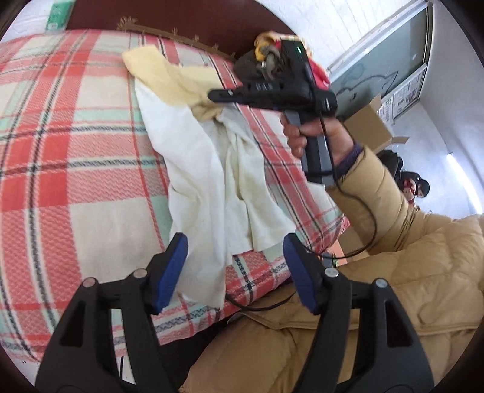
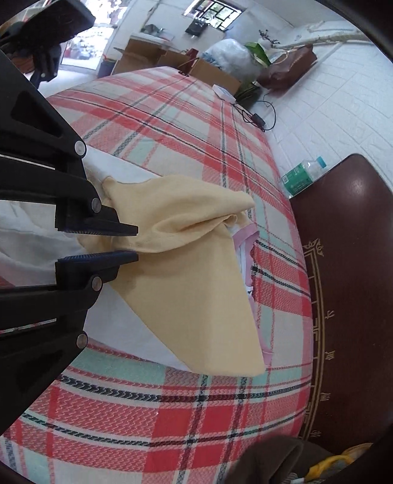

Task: Fold clothes

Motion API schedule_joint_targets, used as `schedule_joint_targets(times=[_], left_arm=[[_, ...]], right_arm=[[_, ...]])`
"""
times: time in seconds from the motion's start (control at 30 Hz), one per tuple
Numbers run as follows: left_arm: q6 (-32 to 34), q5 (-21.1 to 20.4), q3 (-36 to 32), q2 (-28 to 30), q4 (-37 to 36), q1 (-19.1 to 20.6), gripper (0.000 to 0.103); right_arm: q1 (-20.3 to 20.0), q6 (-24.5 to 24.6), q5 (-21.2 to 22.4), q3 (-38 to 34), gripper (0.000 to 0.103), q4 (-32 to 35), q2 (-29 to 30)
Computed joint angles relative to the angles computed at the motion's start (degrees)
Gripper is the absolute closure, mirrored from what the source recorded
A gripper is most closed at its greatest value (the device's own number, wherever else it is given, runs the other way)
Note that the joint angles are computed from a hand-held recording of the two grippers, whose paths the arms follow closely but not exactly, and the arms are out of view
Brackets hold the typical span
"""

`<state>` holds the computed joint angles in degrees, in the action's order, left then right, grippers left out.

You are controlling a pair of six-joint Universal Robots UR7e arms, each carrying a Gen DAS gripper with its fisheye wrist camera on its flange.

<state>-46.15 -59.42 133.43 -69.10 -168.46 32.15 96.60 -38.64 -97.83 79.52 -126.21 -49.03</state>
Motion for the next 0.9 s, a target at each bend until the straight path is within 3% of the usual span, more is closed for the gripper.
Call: schedule_joint_targets(times=[0.1, 0.13, 0.17, 0.23, 0.33, 0.4, 0.43, 0.47, 0.6, 0.7, 0.73, 0.8, 0.83, 0.9], left_arm=[[-0.4, 0.8, -0.1, 0.3, 0.1, 0.0, 0.035], [-0.1, 0.1, -0.7, 1.4, -0.4, 0.5, 0.035], [0.2, -0.6, -1.2, 2.4, -0.7, 0.9, 0.035], [1.3, -2.6, -2.4, 4.2, -0.8, 1.3, 0.035], [3.0, -5.4, -4.2, 6.9, -0.7, 1.9, 0.035], [3.8, -6.5, -4.9, 8.0, -0.9, 1.8, 0.035], [3.8, -6.6, -4.8, 8.0, -1.2, 1.6, 0.035], [3.7, -6.6, -4.7, 8.0, -1.5, 1.5, 0.035], [2.3, -4.5, -2.4, 5.9, -4.1, 0.3, 0.035], [0.7, -1.5, -1.0, 4.0, -4.3, -0.5, 0.035], [0.0, -0.6, -0.6, 3.4, -3.7, -0.7, 0.035], [-1.6, 1.1, 0.3, 2.2, -2.9, -0.8, 0.035], [-2.7, 2.0, 0.7, 1.6, -2.4, -0.9, 0.035], [-5.1, 3.5, 1.2, 0.3, -0.1, -0.7, 0.035]], right_arm=[[0.4, -3.9, 2.6, 3.4, 0.072, 2.4, -3.6], [0.1, -4.2, 4.5, 3.8, 0.057, 6.2, -4.6], [0.0, -4.6, 6.2, 4.3, 0.050, 9.6, -5.5], [0.0, -5.9, 8.1, 6.6, 0.050, 14.8, -7.1], [0.4, -6.5, 7.4, 10.3, 0.050, 18.2, -8.5], [0.9, -6.8, 5.6, 12.5, 0.057, 17.8, -8.5], [0.8, -6.9, 5.7, 12.9, 0.084, 18.1, -8.3], [0.6, -6.6, 7.1, 12.7, 0.097, 19.0, -8.0], [-1.4, -5.7, 18.7, 10.5, 0.098, 19.9, -7.4], [-1.3, -2.6, 16.2, 10.3, 0.097, 14.2, -6.7], [-1.1, -1.9, 13.2, 10.3, 0.094, 13.1, -6.4], [-0.7, -1.0, 6.2, 11.3, 0.070, 9.8, -6.6], [-1.2, -1.3, 5.9, 12.0, 0.059, 9.0, -7.5], [-3.0, -2.2, 8.8, 12.3, 0.055, 10.3, -9.8]])
